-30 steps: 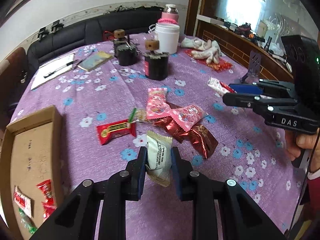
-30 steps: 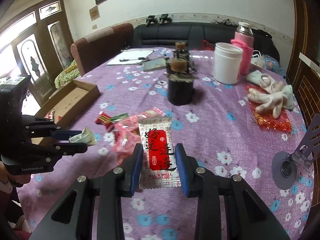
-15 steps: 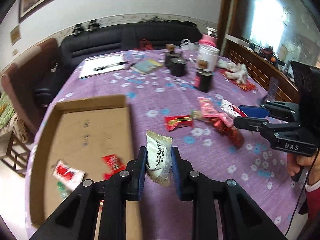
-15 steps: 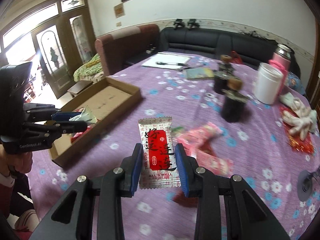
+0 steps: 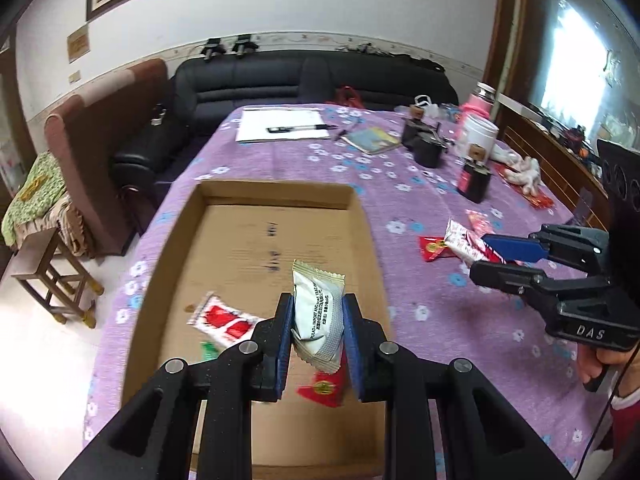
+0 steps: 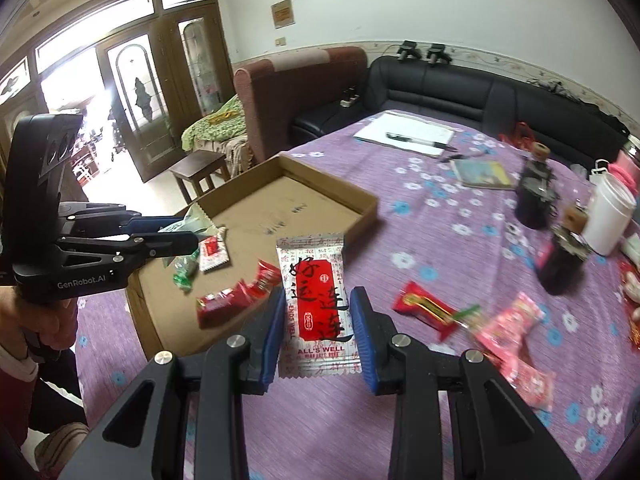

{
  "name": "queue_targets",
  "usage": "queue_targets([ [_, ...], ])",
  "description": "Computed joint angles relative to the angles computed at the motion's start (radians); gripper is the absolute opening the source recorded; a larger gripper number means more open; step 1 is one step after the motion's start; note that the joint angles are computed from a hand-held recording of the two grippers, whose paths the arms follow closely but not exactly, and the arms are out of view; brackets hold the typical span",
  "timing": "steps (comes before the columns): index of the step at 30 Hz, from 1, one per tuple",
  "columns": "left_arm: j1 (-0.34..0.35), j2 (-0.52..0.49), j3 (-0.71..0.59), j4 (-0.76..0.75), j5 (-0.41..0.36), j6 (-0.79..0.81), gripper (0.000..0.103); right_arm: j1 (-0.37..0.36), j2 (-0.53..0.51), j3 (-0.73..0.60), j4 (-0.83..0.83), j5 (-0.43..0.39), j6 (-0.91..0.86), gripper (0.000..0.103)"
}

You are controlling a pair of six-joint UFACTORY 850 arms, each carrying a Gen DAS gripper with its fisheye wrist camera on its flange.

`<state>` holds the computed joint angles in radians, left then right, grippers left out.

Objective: Organize snacks
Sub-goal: 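Carry the red-and-white packet and white packet with both tools over the tray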

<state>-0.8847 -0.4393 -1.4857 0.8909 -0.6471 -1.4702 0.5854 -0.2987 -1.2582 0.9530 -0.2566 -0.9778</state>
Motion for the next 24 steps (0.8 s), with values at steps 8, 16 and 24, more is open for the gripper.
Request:
queue_targets([
  [8,0.047,0.037,0.063,0.023,-0.004,-0.06,0.024,0.058,-0.115,-0.132,-0.119,0.005,0.15,0.032],
  [16,0.102,0.019,0.058,0.009,0.022,-0.054,0.024,0.083,-0.235,-0.278,-0.365,0.001,0.463,0.032],
  [24,0.153,-0.042,-0.002,-0.075,0.052,0.045,0.025,0.109,-0.338,-0.414,-0.655,-0.039,0.757,0.032],
])
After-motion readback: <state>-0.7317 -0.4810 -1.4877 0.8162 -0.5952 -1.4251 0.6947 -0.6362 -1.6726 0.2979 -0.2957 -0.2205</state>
